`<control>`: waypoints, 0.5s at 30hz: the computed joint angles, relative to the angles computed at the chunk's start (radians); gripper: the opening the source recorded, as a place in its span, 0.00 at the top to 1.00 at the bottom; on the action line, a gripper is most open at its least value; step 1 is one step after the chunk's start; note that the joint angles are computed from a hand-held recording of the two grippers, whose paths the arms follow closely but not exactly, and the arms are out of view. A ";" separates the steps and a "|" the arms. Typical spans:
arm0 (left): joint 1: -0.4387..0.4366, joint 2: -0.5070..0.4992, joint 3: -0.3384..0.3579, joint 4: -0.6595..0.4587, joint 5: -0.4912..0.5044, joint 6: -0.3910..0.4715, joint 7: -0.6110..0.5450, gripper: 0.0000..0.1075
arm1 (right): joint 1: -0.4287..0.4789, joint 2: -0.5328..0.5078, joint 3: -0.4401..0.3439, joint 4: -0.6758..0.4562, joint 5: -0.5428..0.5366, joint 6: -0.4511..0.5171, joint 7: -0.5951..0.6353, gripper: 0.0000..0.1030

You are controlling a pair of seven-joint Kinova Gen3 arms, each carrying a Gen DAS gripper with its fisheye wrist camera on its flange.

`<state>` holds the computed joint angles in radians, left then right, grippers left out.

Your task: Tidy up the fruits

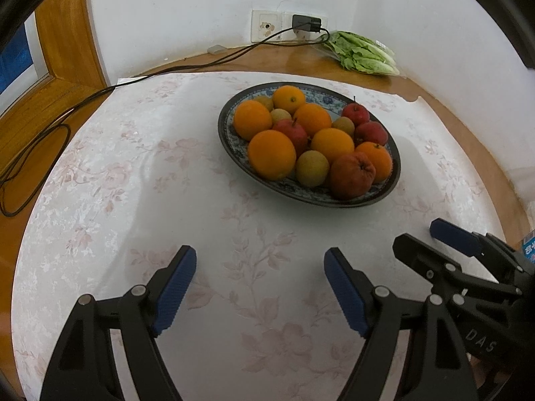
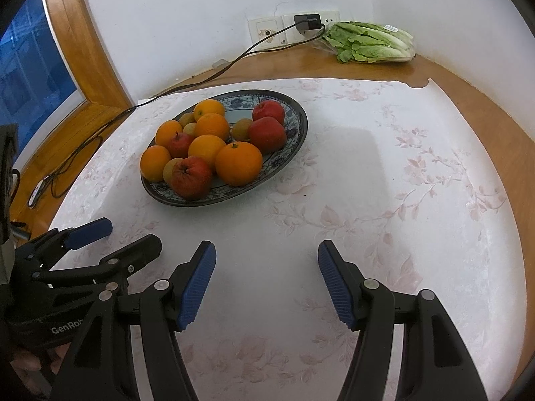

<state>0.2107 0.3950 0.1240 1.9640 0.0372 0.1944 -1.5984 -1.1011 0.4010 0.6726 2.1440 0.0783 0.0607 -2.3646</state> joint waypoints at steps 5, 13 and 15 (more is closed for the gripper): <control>-0.001 0.000 0.001 0.000 0.000 0.000 0.000 0.23 | -0.001 0.001 0.001 -0.001 -0.001 0.000 0.001 0.37; 0.000 0.001 0.000 -0.002 -0.002 0.002 0.001 0.23 | -0.004 0.000 0.004 0.000 -0.001 0.001 -0.001 0.36; 0.000 0.001 0.000 -0.002 -0.002 0.002 0.001 0.23 | -0.004 0.000 0.004 0.000 0.000 0.001 -0.002 0.36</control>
